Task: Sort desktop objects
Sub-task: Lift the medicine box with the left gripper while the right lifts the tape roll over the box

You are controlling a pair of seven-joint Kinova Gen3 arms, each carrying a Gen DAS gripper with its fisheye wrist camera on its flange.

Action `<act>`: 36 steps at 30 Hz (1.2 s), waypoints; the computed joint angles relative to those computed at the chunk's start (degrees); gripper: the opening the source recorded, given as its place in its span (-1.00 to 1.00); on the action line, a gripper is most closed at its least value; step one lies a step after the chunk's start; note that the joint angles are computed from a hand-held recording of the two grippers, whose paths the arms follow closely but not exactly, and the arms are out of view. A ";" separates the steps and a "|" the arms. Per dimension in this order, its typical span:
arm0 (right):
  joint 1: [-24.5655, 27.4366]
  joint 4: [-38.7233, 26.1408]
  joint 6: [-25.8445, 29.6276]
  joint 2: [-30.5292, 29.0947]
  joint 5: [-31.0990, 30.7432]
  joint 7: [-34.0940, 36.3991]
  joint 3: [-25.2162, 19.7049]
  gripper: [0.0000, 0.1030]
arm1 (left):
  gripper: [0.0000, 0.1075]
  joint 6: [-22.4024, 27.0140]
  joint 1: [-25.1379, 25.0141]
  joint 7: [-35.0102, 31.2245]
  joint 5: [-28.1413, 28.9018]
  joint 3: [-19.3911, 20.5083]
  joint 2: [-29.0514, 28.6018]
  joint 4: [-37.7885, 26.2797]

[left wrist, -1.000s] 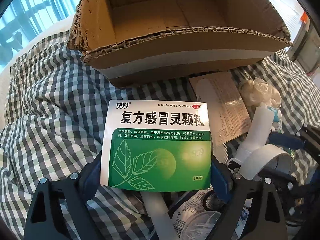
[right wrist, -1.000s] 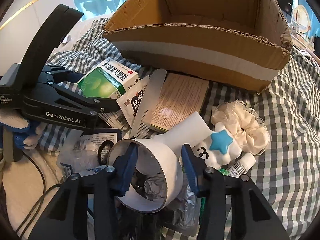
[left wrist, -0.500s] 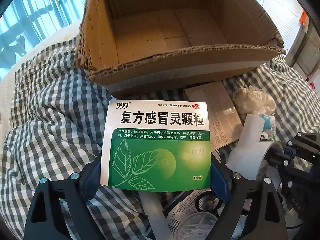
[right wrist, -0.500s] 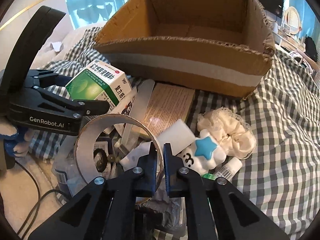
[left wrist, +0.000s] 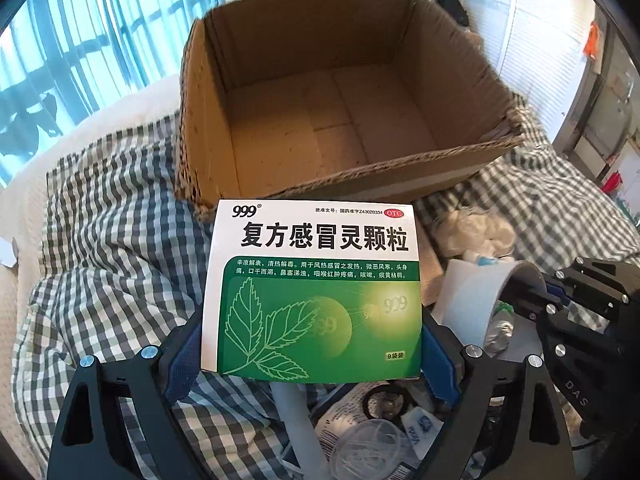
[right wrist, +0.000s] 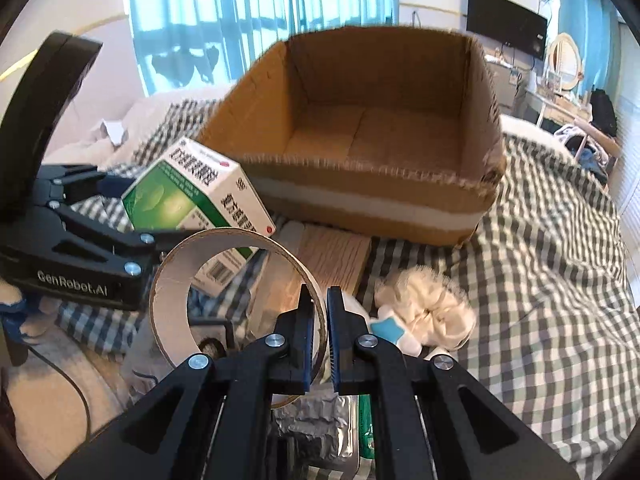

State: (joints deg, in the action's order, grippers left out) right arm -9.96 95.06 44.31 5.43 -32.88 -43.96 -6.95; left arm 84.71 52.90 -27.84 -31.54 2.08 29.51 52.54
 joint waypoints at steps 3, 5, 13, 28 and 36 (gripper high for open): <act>0.94 -0.20 0.19 -1.70 -2.30 1.73 0.54 -0.89 | 0.72 0.41 0.95 0.30 -1.12 -0.29 -0.47 -0.63; 1.26 -0.22 -0.17 -2.67 -4.12 3.04 0.99 -0.89 | 0.72 0.42 1.62 0.84 -2.26 -0.55 -1.12 -0.67; 0.99 -1.51 -1.31 -5.37 -7.49 4.11 2.87 -0.89 | 0.72 1.81 4.54 2.24 -7.99 -1.00 -2.43 -2.49; -0.70 -4.93 -5.95 -8.75 -15.29 6.22 5.62 -0.89 | 0.72 1.58 14.69 12.91 -29.30 -3.00 -5.07 -1.14; -2.00 -8.28 -9.46 -7.76 -15.36 4.24 5.19 -0.89 | 0.72 3.02 16.47 13.17 -39.08 -4.62 -4.89 -2.71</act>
State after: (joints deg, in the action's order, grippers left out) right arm -11.97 86.78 34.84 -2.33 -48.24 -39.73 -1.76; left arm 87.73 69.37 -14.66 -70.62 -2.54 24.62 49.83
